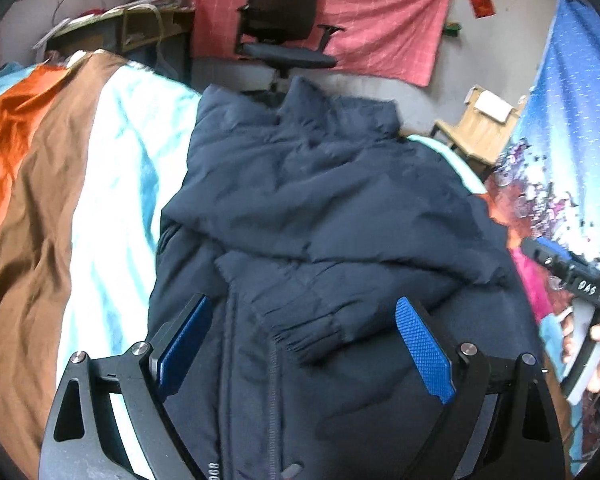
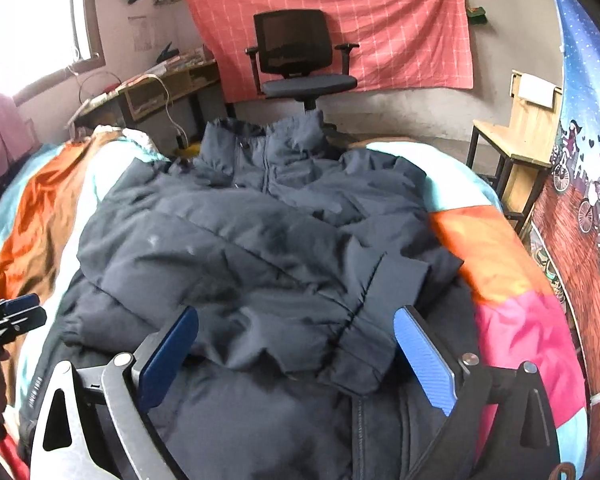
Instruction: Fold large clothes
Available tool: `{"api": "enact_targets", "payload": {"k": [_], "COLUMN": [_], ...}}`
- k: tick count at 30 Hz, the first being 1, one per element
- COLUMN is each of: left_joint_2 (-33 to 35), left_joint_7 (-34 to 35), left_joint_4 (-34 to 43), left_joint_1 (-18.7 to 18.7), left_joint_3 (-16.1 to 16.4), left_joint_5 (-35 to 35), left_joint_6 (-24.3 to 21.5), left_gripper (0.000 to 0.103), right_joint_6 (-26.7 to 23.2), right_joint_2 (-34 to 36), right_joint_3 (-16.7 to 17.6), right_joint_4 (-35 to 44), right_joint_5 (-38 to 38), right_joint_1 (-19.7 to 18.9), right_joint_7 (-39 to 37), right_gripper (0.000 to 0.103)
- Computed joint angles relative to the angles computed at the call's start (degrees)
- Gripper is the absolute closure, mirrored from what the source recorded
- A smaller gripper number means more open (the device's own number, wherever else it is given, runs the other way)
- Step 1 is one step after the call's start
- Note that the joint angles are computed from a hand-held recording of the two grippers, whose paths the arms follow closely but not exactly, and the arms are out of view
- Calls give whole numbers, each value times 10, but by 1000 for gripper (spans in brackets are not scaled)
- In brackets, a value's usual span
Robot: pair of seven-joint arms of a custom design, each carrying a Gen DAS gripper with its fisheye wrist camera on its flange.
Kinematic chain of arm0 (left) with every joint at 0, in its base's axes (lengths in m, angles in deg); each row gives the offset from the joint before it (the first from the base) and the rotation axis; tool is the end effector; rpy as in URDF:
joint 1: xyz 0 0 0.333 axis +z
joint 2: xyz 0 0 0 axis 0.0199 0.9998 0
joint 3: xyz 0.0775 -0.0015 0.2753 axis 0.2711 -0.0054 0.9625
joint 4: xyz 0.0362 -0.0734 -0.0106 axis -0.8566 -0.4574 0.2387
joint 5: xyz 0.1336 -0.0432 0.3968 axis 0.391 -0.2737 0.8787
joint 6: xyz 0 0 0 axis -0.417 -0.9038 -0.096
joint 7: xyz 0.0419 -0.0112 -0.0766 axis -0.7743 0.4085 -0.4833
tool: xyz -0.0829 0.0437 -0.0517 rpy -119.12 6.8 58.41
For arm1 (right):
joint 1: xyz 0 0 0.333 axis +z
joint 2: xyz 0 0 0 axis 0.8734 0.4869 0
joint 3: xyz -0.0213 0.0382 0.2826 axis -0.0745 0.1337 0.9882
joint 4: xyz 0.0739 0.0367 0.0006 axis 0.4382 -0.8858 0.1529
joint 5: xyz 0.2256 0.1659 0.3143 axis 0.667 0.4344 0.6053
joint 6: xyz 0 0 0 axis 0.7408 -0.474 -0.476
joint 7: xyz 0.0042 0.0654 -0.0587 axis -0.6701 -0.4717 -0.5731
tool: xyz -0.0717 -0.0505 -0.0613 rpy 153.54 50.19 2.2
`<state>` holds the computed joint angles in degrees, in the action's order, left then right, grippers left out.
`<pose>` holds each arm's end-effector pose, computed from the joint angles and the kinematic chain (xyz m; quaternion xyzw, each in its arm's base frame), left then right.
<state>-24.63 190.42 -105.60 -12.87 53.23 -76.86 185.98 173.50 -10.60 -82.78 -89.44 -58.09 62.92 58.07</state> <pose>0.5425 -0.2086 0.4998 -0.5228 0.7629 -0.3709 0.0841 0.5079 0.0716 0.4685 -0.6011 0.6871 -0.2540 0.3194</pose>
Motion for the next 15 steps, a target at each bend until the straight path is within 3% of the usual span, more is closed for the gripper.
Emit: {"api": "enact_targets", "payload": {"k": [3, 5, 9, 15], "left_joint_2": [-6, -8, 7, 32], "left_joint_7": [31, 49, 58, 106], "left_joint_4": [10, 17, 60, 118], "left_joint_1": [-9, -15, -6, 13], "left_joint_3": [6, 10, 8, 3], "left_joint_5": [-45, -79, -57, -11], "left_joint_6": [-2, -3, -52, -66], "left_gripper": [6, 5, 2, 2], "right_joint_6": [-18, -57, -116, -223], "right_joint_2": [-23, -39, -64, -59], "right_joint_3": [35, 31, 37, 39], "right_joint_4": [-3, 3, 26, 112], "right_joint_5": [-27, -22, -36, -53], "right_joint_1": [-25, -11, 2, 26], "right_joint_7": [44, 51, 59, 61], "right_gripper": [0, 0, 0, 0]}}
